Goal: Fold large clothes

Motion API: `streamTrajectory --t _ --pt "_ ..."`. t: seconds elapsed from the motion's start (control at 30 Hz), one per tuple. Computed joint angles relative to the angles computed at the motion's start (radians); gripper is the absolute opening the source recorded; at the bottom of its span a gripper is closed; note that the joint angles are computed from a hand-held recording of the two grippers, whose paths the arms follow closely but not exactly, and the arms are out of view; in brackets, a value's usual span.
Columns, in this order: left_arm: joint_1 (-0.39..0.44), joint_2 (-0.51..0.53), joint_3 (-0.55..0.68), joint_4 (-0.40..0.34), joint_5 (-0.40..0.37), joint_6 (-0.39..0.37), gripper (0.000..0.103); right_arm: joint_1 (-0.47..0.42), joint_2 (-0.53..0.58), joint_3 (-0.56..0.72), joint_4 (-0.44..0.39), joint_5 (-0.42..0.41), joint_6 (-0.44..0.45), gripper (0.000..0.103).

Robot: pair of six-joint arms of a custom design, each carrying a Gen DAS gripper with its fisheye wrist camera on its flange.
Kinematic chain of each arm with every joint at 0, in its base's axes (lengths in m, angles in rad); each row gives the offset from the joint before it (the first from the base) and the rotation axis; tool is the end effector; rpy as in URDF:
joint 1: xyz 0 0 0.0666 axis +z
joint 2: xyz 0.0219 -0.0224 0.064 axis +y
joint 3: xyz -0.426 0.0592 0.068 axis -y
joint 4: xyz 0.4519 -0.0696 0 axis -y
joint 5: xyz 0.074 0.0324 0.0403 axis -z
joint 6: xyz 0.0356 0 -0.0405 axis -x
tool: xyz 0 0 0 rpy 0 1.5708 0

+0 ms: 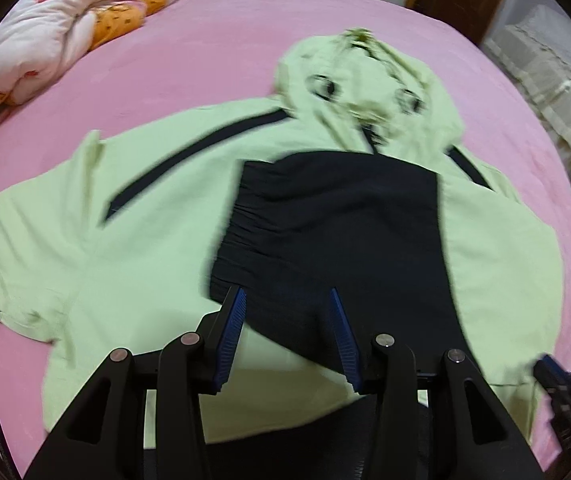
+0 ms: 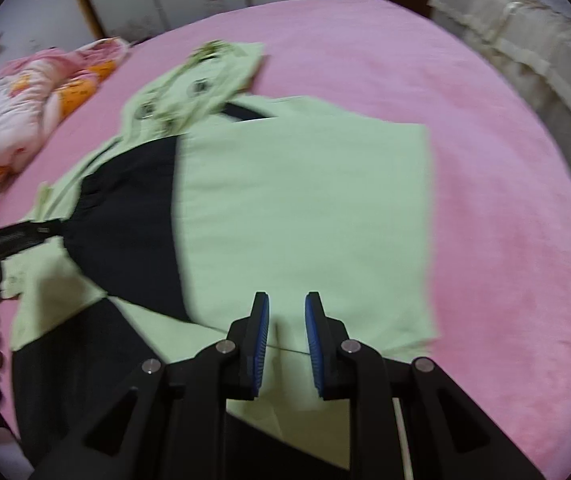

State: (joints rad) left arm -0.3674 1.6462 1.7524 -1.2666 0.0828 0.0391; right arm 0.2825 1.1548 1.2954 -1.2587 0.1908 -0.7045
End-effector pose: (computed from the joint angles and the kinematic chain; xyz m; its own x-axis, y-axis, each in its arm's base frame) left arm 0.5724 -0.2239 0.4977 -0.8703 0.2932 -0.3957 0.3550 0.9304 -0.0914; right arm 0.3927 0.1066 0.5130 -0.7837 0.4347 -0.4437 0.4115 0.8984 0.1533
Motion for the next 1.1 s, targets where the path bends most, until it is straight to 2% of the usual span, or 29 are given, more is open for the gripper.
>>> streamTrajectory --t 0.13,0.23,0.3,0.43,0.5,0.57,0.67,0.73,0.77,0.97,1.03,1.1 --pt "-0.044 -0.012 -0.047 0.016 0.019 0.003 0.042 0.046 0.052 0.019 0.081 -0.035 0.021 0.018" --pt "-0.064 -0.007 -0.077 0.025 -0.015 -0.005 0.042 0.047 0.085 0.021 0.077 -0.048 0.022 0.019" --pt "-0.063 -0.003 -0.085 0.039 -0.041 -0.014 0.042 0.025 0.089 0.01 0.05 -0.037 0.009 0.018" --pt "-0.039 0.019 -0.058 0.028 -0.082 -0.025 0.043 -0.045 0.036 -0.038 -0.061 0.103 -0.039 0.018" --pt "-0.02 0.033 -0.035 0.001 -0.06 -0.022 0.043 -0.094 -0.011 -0.072 -0.07 0.08 -0.048 0.018" --pt "-0.011 0.038 -0.019 -0.023 -0.048 -0.023 0.043 -0.142 -0.06 -0.099 -0.059 0.012 -0.031 0.018" --pt "-0.021 0.039 -0.001 -0.061 -0.079 -0.035 0.048 -0.13 -0.06 -0.079 -0.114 0.033 -0.021 0.018" --pt "-0.027 0.041 0.013 -0.089 -0.076 -0.024 0.067 -0.12 -0.054 -0.065 -0.134 0.03 -0.03 0.018" --pt "-0.03 0.041 0.022 -0.105 -0.078 -0.016 0.071 -0.119 -0.054 -0.059 -0.139 0.021 -0.038 0.018" --pt "-0.045 0.018 0.047 -0.167 -0.056 -0.007 0.073 -0.091 -0.057 -0.028 -0.173 -0.038 -0.066 0.019" --pt "-0.051 0.011 0.054 -0.191 -0.05 -0.003 0.073 -0.083 -0.054 -0.018 -0.186 -0.067 -0.059 0.022" --pt "-0.059 0.0 0.053 -0.216 -0.046 0.003 0.073 -0.072 -0.05 -0.006 -0.206 -0.083 -0.048 0.035"
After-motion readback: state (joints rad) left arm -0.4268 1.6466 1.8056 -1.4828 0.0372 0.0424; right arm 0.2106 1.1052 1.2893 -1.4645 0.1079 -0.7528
